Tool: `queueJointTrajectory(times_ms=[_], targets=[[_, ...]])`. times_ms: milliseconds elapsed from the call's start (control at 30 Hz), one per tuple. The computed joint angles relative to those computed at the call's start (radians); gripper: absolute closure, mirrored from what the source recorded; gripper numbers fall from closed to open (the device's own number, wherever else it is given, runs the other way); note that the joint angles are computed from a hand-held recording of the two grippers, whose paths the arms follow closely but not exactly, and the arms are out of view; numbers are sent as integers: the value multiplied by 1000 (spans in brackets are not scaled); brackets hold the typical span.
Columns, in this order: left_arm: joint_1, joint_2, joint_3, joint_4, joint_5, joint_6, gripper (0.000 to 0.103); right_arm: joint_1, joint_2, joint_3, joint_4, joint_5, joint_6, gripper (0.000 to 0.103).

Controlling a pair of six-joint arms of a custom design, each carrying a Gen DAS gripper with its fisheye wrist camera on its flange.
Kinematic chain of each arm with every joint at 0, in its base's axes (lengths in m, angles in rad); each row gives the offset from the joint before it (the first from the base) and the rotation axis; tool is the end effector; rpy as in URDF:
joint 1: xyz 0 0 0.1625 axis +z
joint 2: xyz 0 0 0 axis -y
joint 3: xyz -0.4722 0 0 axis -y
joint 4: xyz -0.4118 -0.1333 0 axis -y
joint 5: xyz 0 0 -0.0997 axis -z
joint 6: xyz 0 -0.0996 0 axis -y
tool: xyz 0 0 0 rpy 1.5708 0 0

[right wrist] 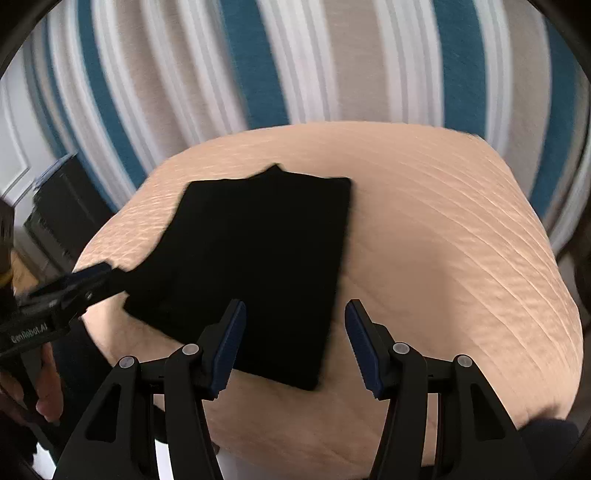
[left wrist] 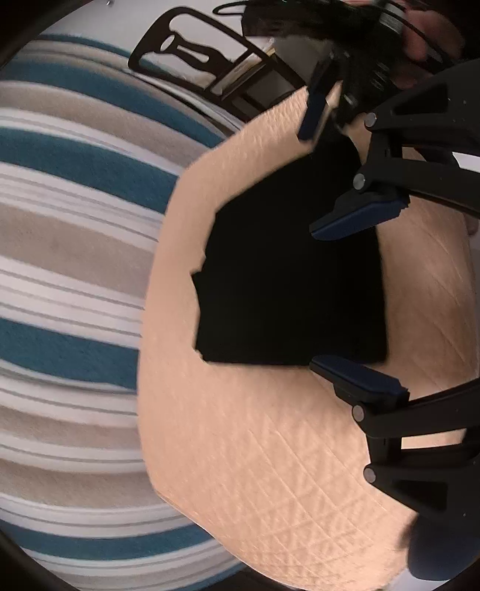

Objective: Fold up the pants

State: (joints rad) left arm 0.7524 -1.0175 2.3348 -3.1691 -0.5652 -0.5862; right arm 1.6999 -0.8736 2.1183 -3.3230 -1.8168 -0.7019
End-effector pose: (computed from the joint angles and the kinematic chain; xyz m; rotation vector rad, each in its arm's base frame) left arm -0.1887 -0.4744 0.1420 0.0895 2.3257 -1.0749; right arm 0.1814 -0.5504 0.0984 1.0137 -2.5129 0.5792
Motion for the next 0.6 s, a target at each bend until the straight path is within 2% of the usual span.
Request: queueJointTrajectory(times_ms=[100, 167, 233, 433, 500, 600], targets=[[23, 35, -38, 46, -7, 23, 36, 11, 31, -4, -9, -15, -34, 47], [48, 47, -54, 153, 5, -24, 35, 16, 60, -13, -26, -66, -80, 46], [47, 37, -38, 122, -6, -3, 35, 14, 47, -7, -22, -52, -103, 46], [62, 3, -27, 11, -48, 78, 35, -26, -21, -48, 135, 46, 13, 46], [80, 0, -40, 6, -54, 85, 35, -40, -23, -78, 190, 70, 60, 46], [129, -1, -54, -81, -104, 132, 35, -57, -19, -116, 247, 109, 106, 46]])
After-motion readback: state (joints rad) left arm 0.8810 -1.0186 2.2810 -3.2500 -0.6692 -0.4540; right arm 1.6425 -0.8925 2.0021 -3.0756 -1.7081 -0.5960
